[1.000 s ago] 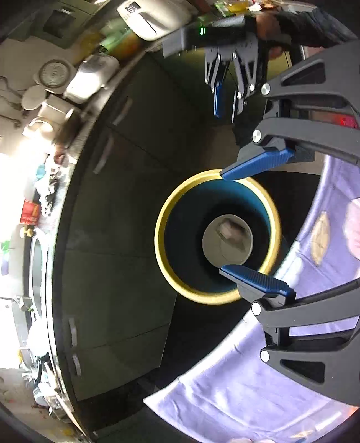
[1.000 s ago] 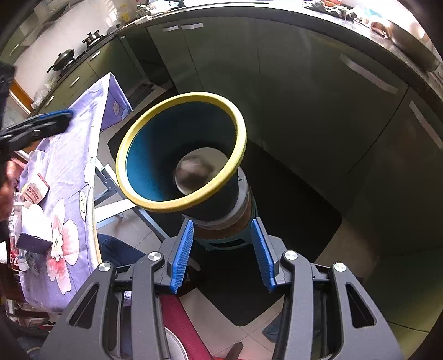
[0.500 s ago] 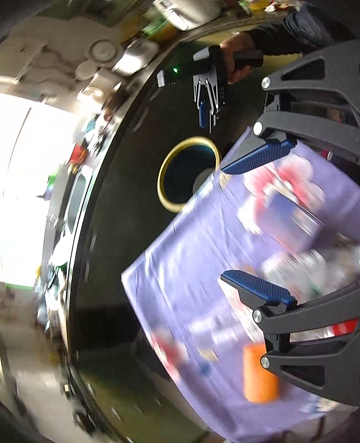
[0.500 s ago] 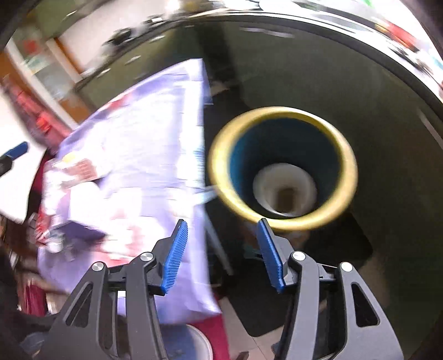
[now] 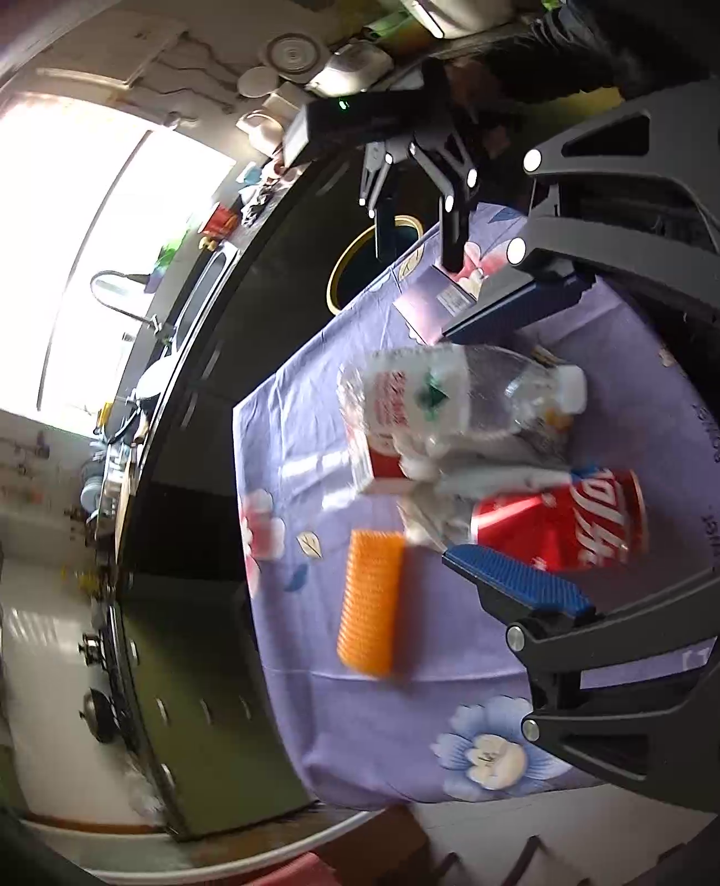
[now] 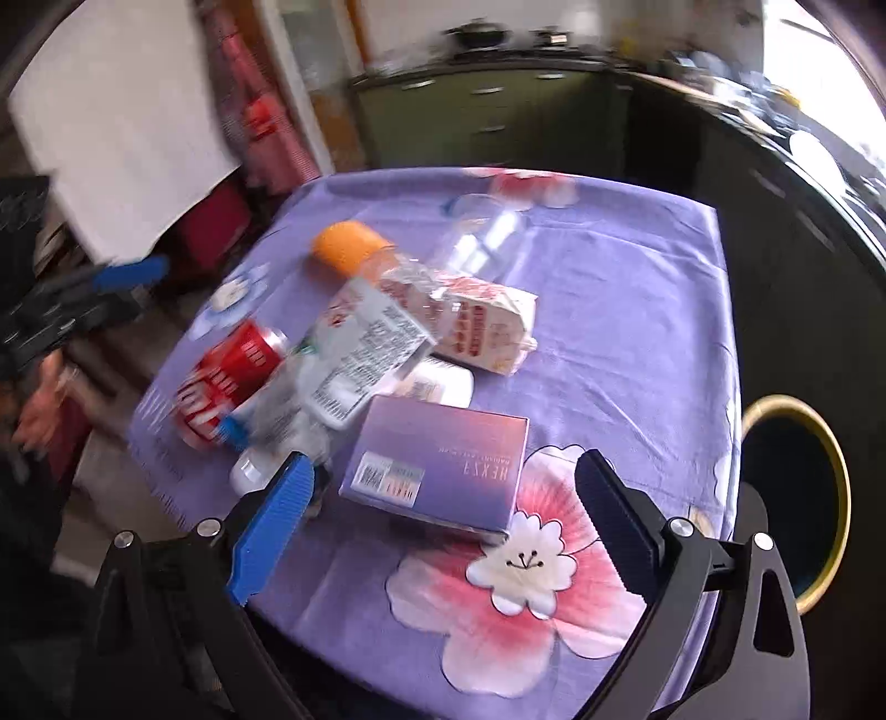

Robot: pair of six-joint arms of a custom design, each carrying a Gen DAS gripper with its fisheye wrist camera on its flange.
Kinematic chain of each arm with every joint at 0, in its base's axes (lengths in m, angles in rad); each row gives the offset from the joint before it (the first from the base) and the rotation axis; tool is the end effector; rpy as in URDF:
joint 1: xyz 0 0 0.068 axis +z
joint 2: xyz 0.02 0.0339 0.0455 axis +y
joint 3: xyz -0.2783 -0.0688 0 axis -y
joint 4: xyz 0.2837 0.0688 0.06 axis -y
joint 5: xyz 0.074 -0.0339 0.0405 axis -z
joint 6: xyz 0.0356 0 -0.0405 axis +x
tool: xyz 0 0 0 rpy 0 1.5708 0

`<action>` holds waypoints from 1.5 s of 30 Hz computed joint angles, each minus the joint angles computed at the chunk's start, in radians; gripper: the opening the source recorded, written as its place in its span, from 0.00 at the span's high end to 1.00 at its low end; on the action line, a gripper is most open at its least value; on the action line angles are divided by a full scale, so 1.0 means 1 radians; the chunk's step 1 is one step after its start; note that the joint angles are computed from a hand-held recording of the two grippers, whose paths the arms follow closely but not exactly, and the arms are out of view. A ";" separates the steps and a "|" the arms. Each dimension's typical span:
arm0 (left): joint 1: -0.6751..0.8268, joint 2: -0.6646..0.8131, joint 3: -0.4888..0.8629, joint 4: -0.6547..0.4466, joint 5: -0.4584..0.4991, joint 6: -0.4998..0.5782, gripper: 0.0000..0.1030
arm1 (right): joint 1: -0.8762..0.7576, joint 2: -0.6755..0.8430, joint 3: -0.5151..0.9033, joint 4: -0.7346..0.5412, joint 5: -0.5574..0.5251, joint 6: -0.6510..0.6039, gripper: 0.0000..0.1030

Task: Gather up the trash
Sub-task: 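Grasp the pink cosmetics box with the right tool and lift, then drop the pink box into the bin by opening the right tool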

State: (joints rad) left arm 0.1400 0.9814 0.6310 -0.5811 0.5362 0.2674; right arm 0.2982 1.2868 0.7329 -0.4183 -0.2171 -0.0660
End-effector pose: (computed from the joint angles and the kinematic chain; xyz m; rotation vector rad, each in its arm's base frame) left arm 0.2152 0.0120 0.2199 0.3665 2.3554 -0.4797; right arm 0.2617 0.0885 0.1926 -0.5457 2.4904 0.3669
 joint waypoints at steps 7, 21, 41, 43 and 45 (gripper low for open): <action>0.109 0.021 -0.034 0.004 0.066 0.073 0.31 | 0.119 -0.010 -0.140 0.221 0.219 0.159 0.08; 0.081 0.075 -0.050 0.045 0.042 0.074 0.31 | 0.057 0.110 -0.192 0.417 0.197 0.219 0.27; 0.008 0.092 -0.050 0.073 -0.022 0.019 0.31 | -0.577 0.393 0.100 0.355 0.255 0.065 0.26; 0.012 0.099 -0.047 0.074 -0.029 0.014 0.30 | -0.590 0.466 0.149 0.349 0.259 0.060 0.25; 0.013 0.105 -0.046 0.074 -0.038 0.010 0.30 | -0.600 0.498 0.164 0.362 0.273 0.068 0.23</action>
